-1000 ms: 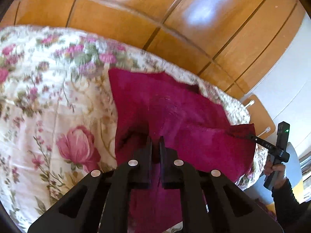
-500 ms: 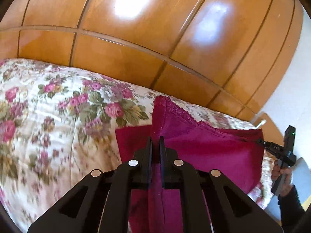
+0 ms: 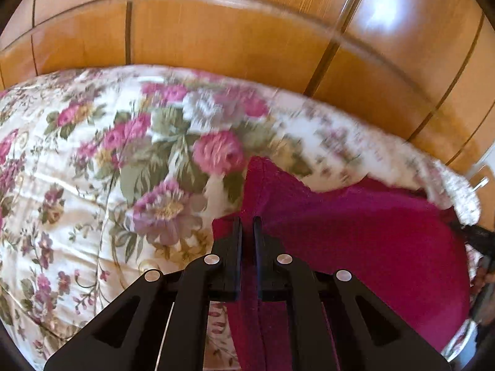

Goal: Fold small clothes

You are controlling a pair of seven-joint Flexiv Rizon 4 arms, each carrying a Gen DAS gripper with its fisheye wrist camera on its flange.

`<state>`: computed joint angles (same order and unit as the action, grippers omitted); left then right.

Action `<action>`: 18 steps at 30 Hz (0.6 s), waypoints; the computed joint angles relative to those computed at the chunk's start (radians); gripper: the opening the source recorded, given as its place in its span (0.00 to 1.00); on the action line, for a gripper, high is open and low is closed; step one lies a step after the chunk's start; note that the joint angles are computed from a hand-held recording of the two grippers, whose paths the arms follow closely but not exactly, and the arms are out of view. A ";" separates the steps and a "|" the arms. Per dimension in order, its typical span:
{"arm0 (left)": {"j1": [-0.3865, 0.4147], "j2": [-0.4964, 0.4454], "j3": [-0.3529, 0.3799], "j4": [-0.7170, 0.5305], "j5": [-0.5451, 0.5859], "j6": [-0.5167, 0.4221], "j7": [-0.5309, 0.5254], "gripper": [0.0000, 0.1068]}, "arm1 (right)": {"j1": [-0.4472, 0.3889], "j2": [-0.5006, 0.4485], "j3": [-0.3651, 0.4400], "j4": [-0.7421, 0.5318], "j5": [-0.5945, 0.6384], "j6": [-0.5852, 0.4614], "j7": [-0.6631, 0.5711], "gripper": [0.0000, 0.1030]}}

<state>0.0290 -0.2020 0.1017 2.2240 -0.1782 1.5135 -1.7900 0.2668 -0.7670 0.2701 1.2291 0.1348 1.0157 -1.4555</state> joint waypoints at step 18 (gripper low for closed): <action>-0.139 0.133 0.097 -0.031 0.647 0.004 -0.476 0.06 | 0.028 0.095 0.073 0.117 -0.003 0.041 -0.263 0.22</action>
